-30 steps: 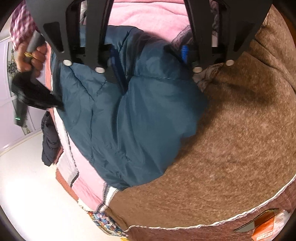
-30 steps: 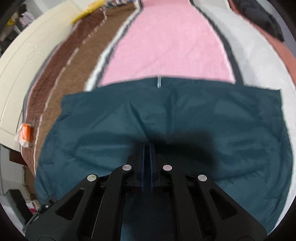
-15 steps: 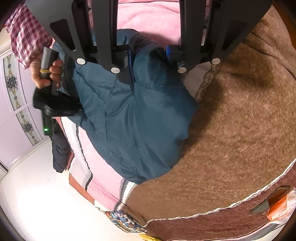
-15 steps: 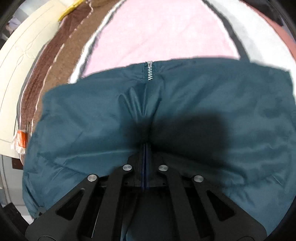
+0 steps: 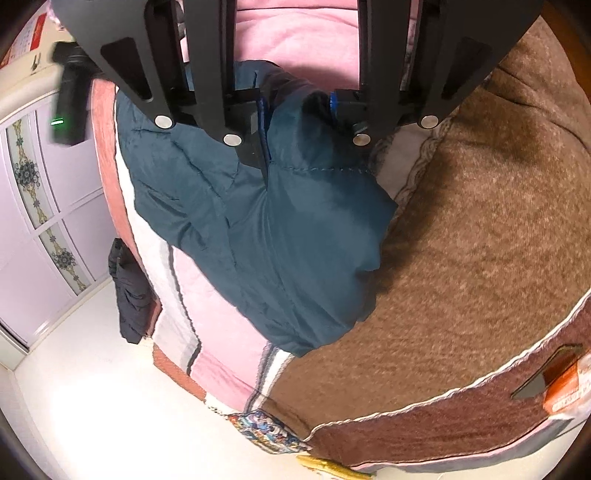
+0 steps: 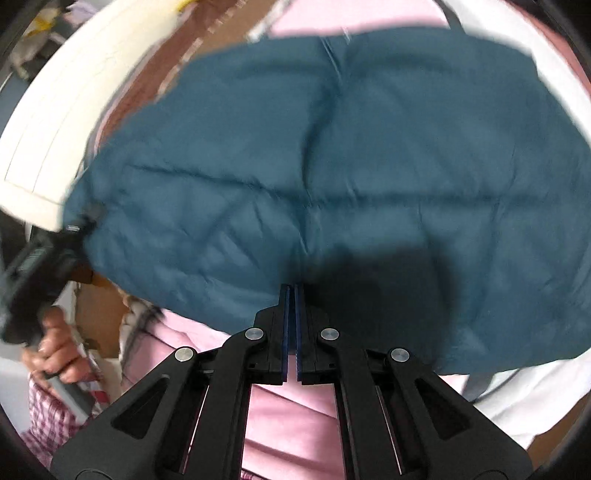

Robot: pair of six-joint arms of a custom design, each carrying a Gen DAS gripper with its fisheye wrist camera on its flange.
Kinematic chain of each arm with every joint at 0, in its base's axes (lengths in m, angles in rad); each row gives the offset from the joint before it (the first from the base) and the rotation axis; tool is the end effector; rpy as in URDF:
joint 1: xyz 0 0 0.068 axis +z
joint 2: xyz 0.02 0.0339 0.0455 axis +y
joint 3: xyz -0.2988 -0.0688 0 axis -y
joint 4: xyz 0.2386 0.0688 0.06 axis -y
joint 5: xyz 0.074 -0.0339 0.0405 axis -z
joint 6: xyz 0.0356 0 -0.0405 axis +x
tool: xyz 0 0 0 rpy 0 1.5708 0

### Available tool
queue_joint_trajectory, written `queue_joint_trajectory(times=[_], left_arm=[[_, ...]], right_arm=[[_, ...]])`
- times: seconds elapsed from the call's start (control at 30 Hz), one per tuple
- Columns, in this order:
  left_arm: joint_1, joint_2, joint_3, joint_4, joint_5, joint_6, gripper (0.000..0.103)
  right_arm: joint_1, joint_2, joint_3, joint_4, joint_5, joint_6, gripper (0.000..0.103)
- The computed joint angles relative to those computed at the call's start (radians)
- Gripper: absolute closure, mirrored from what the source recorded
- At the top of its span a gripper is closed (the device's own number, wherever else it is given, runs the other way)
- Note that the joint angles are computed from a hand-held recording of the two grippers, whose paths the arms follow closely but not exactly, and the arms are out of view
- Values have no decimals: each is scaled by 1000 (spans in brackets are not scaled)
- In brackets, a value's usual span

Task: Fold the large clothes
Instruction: 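Lift the held jacket edge upward with both grippers, then fold the lifted jacket over onto itself and lower it with both grippers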

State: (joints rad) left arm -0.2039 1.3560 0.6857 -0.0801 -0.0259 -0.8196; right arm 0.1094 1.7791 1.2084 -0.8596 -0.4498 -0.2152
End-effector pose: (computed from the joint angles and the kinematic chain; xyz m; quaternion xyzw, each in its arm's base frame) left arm 0.2555 -0.0519 0.2295 -0.2828 0.8723 -0.1849 0.3535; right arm 0.3262 0.0514 0.2224 -0.1726 0.9571 0.2185 0.0801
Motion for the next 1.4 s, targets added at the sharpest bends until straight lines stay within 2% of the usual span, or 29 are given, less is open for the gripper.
queue_joint_trajectory(times=[0.2, 0.33, 0.53, 0.63, 0.77, 0.83, 0.93, 1.2, 1.27, 1.4], left_arm=[[-114, -5, 82, -77, -90, 24, 82], [-197, 5, 156, -128, -166, 52, 82], [-306, 33, 290, -201, -260, 103, 82], [-349, 69, 358, -237, -291, 123, 82], [-399, 115, 432, -265, -325, 157, 82], [-421, 138, 468, -277, -334, 171, 82], [-458, 187, 542, -303, -343, 207, 82], [-521, 314, 706, -361, -354, 263, 82], [-530, 339, 739, -373, -347, 272, 82], [-548, 395, 809, -401, -336, 289, 82]], right_arm=[[-7, 120, 4, 73, -21, 33, 103], [-12, 121, -2, 87, -30, 34, 103], [-49, -17, -58, 80, -48, -34, 102], [-146, -144, -85, 70, -61, -102, 102], [-297, -254, -124, 106, -12, -153, 102], [-388, -233, -112, 107, -9, -199, 102], [-435, -203, -122, 127, 0, -174, 102], [-396, -114, -155, 204, 5, -96, 101], [-406, -59, -138, 219, -17, -90, 101], [-448, -33, -110, 170, -84, -104, 101]])
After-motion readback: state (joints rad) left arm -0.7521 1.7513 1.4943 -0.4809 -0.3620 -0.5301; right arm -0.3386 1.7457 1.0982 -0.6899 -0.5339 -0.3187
